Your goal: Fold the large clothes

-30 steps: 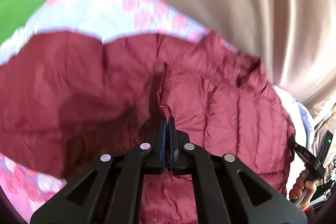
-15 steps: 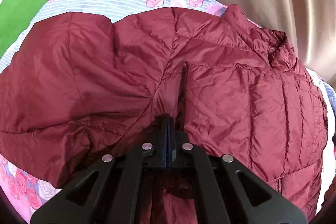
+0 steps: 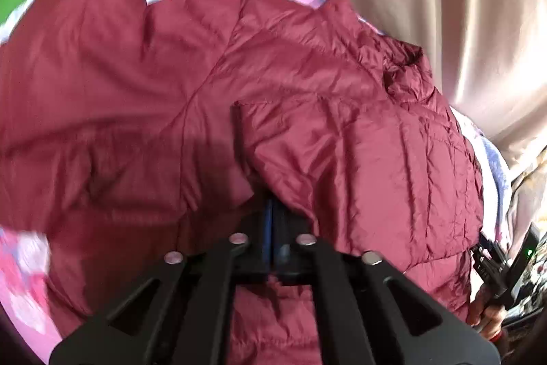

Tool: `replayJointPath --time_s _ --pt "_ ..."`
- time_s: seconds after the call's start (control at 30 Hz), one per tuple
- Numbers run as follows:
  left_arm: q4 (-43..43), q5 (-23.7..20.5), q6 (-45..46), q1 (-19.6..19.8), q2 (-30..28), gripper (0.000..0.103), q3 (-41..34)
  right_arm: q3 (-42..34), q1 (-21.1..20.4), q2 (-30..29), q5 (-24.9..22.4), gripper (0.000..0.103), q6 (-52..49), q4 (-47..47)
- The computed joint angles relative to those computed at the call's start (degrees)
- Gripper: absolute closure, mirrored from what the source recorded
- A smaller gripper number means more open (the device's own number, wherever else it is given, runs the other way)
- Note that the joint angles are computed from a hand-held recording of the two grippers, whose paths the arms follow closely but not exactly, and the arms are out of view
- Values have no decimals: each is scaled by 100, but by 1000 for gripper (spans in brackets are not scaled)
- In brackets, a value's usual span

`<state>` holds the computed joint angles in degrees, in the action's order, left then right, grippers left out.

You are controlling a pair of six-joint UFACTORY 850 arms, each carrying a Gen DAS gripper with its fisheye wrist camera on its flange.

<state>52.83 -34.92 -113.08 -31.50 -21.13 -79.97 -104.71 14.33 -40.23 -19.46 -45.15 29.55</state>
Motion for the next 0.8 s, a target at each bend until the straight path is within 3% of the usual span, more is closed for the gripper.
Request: replayJointPath --time_s 0.1,0.17,0.23,0.3,0.4,0.43,0.47,0.53,0.67,0.8 --pt "490 -928 -205 -27 149 103 -61 -287 -24 -140 -150 58 -120 281" --pt "448 -980 -296 113 291 103 65 -476 -49 -263 -193 63 130 179" --pt "163 -1100 -108 261 303 103 169 -747 -119 -452 -487 77 451 148" --pt "19 -769 -115 314 432 103 419 -951 -209 -597 -840 78 586 406" --pt "697 308 -1115 199 788 102 974 -757 -206 -482 -767 76 408 577" --pt "799 466 -1272 154 824 88 1032 -669 -188 -420 -710 75 382 565" --pt "747 569 -1264 97 822 61 1030 -627 -181 -387 -684 74 350 590" --pt "834 663 -1524 1 769 37 1019 -532 -175 -323 -653 71 234 688" --pt "541 1131 -1485 -6 451 33 754 -486 -181 -310 -627 70 217 671" --pt "1315 1633 -2502 -18 326 28 638 -528 -181 -340 -664 68 292 625"
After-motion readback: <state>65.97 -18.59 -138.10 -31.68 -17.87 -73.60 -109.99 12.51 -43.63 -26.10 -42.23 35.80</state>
